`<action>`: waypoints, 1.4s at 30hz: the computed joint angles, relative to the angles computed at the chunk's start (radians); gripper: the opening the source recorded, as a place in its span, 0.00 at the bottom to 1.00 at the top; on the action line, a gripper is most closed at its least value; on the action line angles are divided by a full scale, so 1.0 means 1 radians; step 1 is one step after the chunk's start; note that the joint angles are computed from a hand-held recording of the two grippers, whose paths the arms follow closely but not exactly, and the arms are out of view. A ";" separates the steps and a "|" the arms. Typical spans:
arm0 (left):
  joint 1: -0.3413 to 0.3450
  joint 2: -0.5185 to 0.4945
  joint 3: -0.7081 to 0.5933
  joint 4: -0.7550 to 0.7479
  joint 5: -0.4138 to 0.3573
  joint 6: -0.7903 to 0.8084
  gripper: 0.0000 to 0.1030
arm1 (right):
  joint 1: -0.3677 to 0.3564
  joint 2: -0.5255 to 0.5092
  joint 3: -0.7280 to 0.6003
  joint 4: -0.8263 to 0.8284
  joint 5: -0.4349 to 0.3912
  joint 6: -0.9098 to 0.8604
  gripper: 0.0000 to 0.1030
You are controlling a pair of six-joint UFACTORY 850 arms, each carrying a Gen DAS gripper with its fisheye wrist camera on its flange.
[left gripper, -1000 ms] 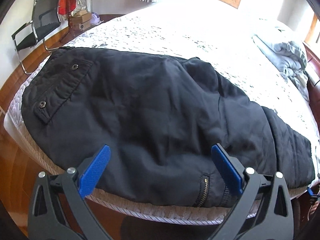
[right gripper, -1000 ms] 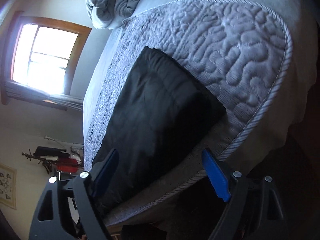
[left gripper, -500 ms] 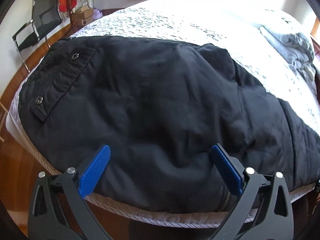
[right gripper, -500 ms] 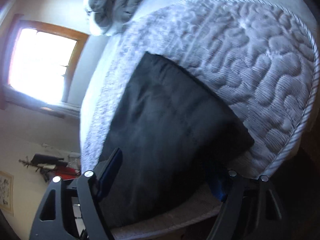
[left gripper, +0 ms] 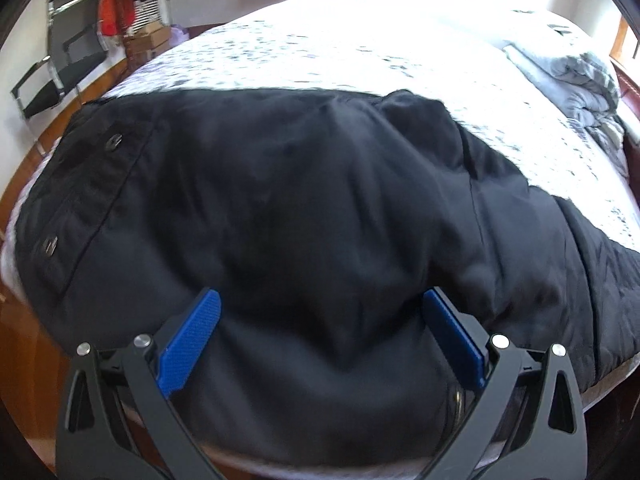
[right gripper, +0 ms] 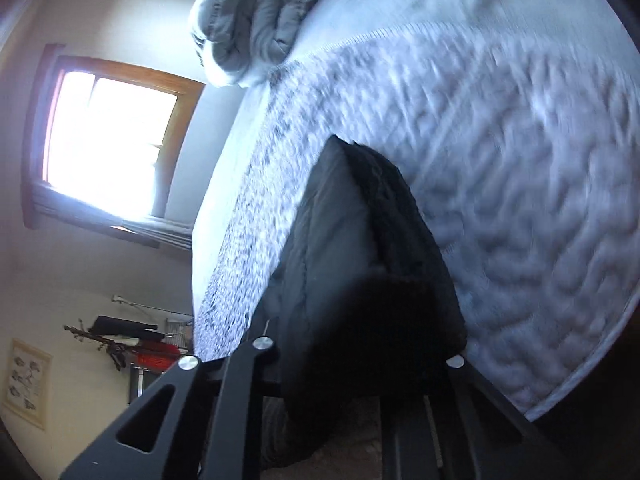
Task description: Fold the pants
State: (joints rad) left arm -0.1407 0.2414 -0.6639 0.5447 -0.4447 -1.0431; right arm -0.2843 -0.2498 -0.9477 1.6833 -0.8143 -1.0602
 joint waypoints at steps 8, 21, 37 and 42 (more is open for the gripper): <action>-0.145 -0.181 -0.128 0.121 0.041 -0.063 0.98 | -0.067 0.031 -0.042 -0.059 0.224 0.046 0.14; -0.068 -0.019 -0.057 -0.106 0.093 0.046 0.98 | 0.069 0.212 0.003 -0.066 0.460 -0.207 0.14; 0.060 0.159 0.068 -0.396 0.100 0.216 0.98 | 0.550 0.205 -0.044 -0.405 0.592 -0.252 0.14; 0.086 0.182 0.093 -0.462 0.115 0.264 0.98 | 0.669 0.134 -0.051 -0.792 0.661 0.080 0.14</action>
State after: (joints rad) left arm -0.0549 0.4231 -0.5712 0.0829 -0.3293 -0.7787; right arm 0.3848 -0.1162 -0.9986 0.8913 -0.1529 -0.9799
